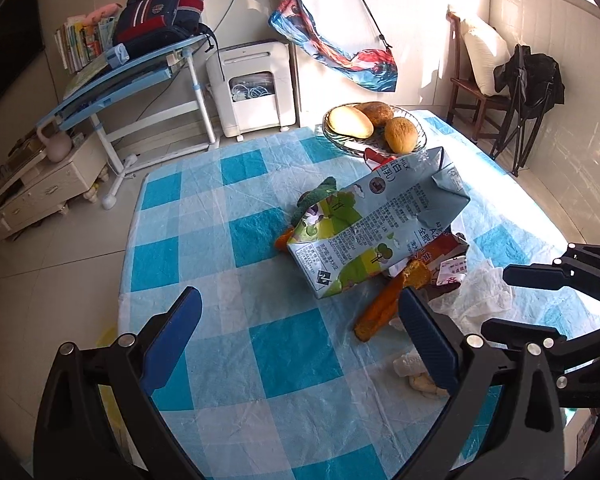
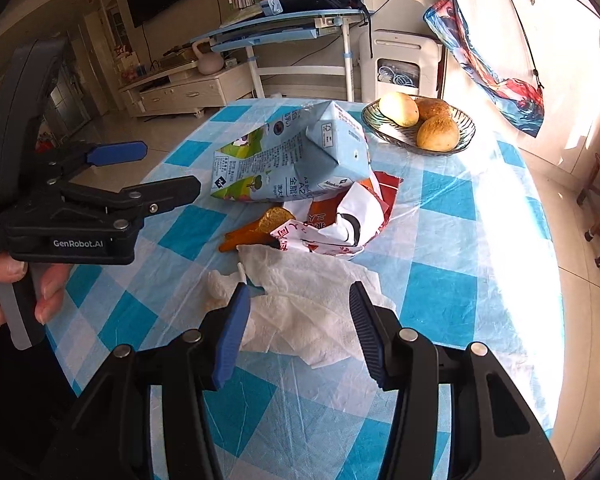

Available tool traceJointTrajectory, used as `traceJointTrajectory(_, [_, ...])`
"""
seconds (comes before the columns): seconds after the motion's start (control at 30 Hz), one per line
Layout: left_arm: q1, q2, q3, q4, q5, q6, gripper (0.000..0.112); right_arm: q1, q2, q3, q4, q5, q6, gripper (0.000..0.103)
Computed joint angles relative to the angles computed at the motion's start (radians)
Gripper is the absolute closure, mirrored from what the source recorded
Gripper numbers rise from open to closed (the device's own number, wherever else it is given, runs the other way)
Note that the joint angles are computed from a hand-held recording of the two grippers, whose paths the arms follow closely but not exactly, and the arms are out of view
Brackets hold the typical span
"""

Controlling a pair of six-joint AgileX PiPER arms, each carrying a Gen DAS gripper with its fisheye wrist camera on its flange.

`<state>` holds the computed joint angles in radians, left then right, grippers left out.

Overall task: Collect trash
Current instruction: 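Grasp the crumpled white tissue beside the orange wrapper with the left gripper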

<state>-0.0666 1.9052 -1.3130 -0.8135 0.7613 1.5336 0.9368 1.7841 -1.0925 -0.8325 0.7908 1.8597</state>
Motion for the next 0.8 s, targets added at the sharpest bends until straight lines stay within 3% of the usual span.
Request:
traceJointTrajectory(0.17, [-0.026, 0.021, -0.016, 0.075, 0.144, -0.024, 0.017, -0.011, -0.039, 0.070, 0.012, -0.012, 0.037, 0.053])
traceJointTrajectory(0.4, [-0.088, 0.023, 0.046, 0.156, 0.181, -0.006, 0.018, -0.027, -0.083, 0.134, 0.004, -0.037, 0.080, 0.053])
traceJointTrajectory(0.5, [-0.104, 0.028, 0.058, 0.202, 0.173, -0.010, 0.034, -0.048, -0.083, 0.155, 0.004, -0.093, 0.087, 0.053])
traceJointTrajectory(0.57, [-0.104, 0.050, 0.033, 0.239, 0.198, -0.035, 0.057, -0.062, -0.085, 0.168, 0.001, -0.126, 0.090, 0.053])
traceJointTrajectory(0.63, [-0.092, 0.057, 0.019, 0.246, 0.203, -0.015, 0.068, -0.064, -0.084, 0.170, -0.003, -0.154, 0.095, 0.053])
traceJointTrajectory(0.77, [-0.055, 0.076, -0.032, 0.262, 0.249, 0.020, 0.078, -0.062, -0.052, 0.132, 0.002, -0.198, 0.049, 0.056])
traceJointTrajectory(0.8, [-0.042, 0.079, -0.045, 0.263, 0.263, 0.035, 0.080, -0.059, -0.043, 0.119, 0.007, -0.200, 0.030, 0.060])
